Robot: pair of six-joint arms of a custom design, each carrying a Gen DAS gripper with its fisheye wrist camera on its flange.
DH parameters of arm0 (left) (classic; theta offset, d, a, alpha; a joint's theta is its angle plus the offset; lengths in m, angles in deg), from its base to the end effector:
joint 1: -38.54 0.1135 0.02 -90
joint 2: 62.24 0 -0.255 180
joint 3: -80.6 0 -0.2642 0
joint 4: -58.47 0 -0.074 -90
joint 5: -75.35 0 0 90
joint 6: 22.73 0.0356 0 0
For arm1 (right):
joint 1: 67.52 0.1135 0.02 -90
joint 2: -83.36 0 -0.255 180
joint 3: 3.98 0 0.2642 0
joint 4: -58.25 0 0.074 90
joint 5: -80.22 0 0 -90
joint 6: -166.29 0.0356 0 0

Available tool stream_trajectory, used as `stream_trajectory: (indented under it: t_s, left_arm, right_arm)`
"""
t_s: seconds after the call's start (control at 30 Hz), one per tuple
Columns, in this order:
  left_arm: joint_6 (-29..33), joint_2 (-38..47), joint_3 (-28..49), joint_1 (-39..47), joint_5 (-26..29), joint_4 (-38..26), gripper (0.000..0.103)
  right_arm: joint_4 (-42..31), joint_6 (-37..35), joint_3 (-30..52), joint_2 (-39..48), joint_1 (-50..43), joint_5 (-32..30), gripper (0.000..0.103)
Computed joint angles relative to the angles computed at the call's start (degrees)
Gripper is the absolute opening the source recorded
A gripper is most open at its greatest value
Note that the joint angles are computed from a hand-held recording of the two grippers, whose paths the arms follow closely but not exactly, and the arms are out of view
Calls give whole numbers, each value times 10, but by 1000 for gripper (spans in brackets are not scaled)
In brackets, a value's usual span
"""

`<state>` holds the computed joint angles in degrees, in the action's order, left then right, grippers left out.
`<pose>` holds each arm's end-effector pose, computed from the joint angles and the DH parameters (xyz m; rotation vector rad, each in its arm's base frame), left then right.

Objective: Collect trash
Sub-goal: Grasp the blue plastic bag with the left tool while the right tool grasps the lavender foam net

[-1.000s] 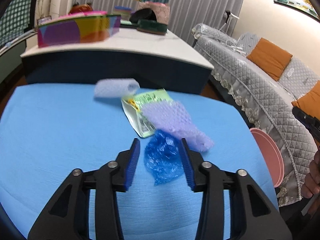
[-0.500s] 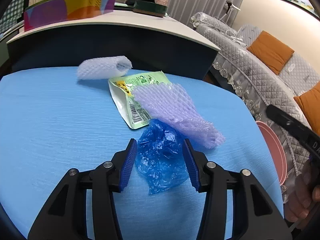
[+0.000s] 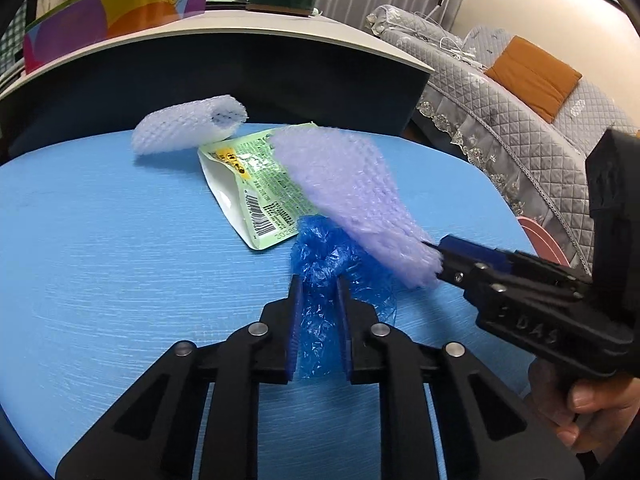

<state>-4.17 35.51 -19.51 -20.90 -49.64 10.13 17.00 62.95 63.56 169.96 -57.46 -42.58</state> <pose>0.1943 -0.2888 0.1908 -0.4125 2.3882 -0.1467 0.2980 0.0725 0.1915 -0.7036 2.4280 0.7223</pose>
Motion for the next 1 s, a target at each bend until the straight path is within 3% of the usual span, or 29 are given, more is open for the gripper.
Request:
stream_trajectory:
  t_s: [0.07,0.17,0.47,1.0]
  left_arm:
    - [-5,-1,-2,2,-2,-2,14]
    - [-13,-1,2,2,-8,-12,13]
    - [-24,11,32,-8,-34,-50,11]
    - [-68,20,94,-61,-95,-139,11]
  right_arm:
    - [2,-8,-5,-11,4,3,16]
    - [7,-19,-14,-36,8,18,12]
    - [9,-17,-18,-73,-30,23,11]
    - [-50,-62,-35,-169,-112,-4,11]
